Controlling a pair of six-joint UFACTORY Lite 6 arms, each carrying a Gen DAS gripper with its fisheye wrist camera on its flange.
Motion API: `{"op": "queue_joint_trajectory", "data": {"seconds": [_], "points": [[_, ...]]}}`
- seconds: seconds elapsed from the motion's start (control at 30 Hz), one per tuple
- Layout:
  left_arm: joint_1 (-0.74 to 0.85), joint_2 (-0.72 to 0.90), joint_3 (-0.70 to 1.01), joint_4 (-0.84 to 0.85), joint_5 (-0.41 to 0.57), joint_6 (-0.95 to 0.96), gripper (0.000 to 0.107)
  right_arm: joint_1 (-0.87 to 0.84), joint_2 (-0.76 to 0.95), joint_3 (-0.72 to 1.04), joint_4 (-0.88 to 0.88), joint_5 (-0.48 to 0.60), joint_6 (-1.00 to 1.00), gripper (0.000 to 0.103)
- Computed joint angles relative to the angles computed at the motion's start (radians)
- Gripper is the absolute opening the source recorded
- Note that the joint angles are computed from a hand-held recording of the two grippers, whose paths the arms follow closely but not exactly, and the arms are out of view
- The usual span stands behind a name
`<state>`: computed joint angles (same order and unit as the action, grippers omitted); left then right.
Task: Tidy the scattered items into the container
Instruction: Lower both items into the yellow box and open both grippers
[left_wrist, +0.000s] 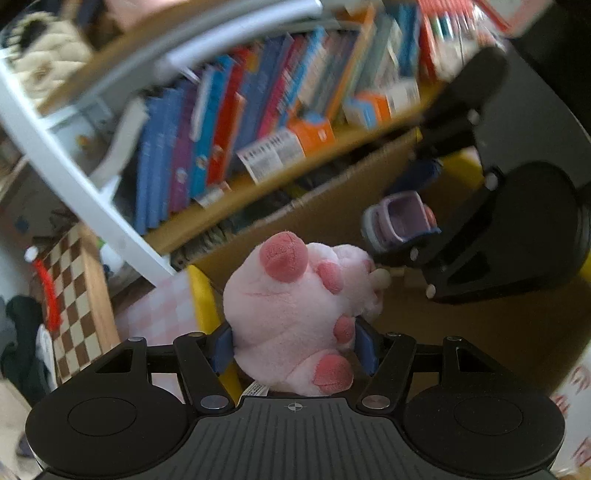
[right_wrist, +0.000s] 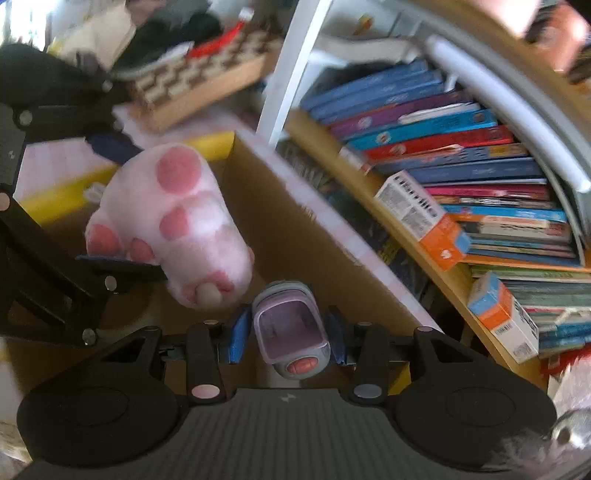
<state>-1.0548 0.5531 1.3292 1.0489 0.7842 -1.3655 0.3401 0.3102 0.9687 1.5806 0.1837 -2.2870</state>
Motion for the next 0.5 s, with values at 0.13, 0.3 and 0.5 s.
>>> {"op": "queue_joint_trajectory", "data": {"seconds": [0.13, 0.3, 0.5], "points": [[0.037, 0.088, 0.102, -0.110, 0.003, 0.171, 0.065, 0.019, 0.100, 0.101, -0.233, -0.009, 0.202, 0.041], [0.043, 0.134, 0.139, -0.150, 0.017, 0.221, 0.073, 0.035, 0.174, 0.180, -0.444, -0.004, 0.386, 0.037], [0.037, 0.118, 0.119, -0.148, 0.024, 0.217, 0.077, 0.013, 0.198, 0.207, -0.397, 0.044, 0.366, 0.051]]}}
